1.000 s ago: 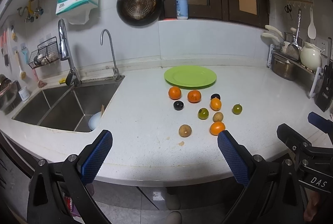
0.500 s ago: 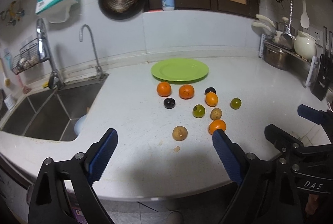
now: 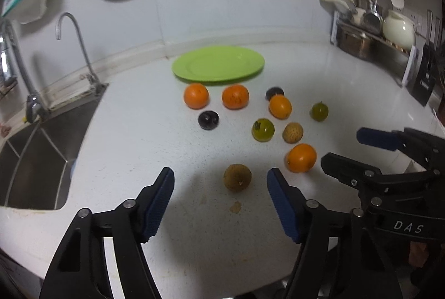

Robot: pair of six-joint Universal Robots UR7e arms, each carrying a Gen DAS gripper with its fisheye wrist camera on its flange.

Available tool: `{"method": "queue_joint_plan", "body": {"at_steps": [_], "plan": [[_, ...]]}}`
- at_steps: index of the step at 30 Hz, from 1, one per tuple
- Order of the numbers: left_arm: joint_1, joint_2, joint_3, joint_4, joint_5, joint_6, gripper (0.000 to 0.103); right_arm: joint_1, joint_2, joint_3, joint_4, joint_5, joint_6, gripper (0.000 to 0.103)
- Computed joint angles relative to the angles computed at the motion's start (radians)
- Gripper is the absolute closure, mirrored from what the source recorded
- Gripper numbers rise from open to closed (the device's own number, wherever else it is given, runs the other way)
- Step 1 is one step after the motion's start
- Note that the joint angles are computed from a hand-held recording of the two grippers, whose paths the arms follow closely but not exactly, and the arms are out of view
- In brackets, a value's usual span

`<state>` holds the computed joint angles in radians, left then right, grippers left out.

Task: Organize fruits
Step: 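Grasp the brown kiwi with the left tool while the right tool grasps a small orange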

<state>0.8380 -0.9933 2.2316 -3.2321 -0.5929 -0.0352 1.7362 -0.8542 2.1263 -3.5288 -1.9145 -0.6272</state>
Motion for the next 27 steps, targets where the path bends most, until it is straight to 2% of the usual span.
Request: {"method": "queue_joint_plan", "body": {"at_steps": [3,13,17,22,27], "plan": [[0.028,0.003,-0.022,0.053,-0.045,0.005,0.043,-0.006,0.013,-0.03,0.06,0.004,0.002,0.035],[0.077,0.01,-0.068,0.15,-0.129,-0.006,0.059,-0.024,0.035,-0.094,0.218,0.019,0.014,0.05],[0.086,0.011,-0.078,0.165,-0.151,-0.004,0.062,-0.023,0.037,-0.108,0.252,0.024,0.006,0.054],[0.094,0.01,-0.092,0.19,-0.171,-0.006,0.073,-0.027,0.037,-0.127,0.309,0.039,0.015,0.063],[0.101,0.008,-0.099,0.194,-0.183,0.003,0.075,-0.027,0.043,-0.137,0.326,0.042,0.01,0.066]]}}
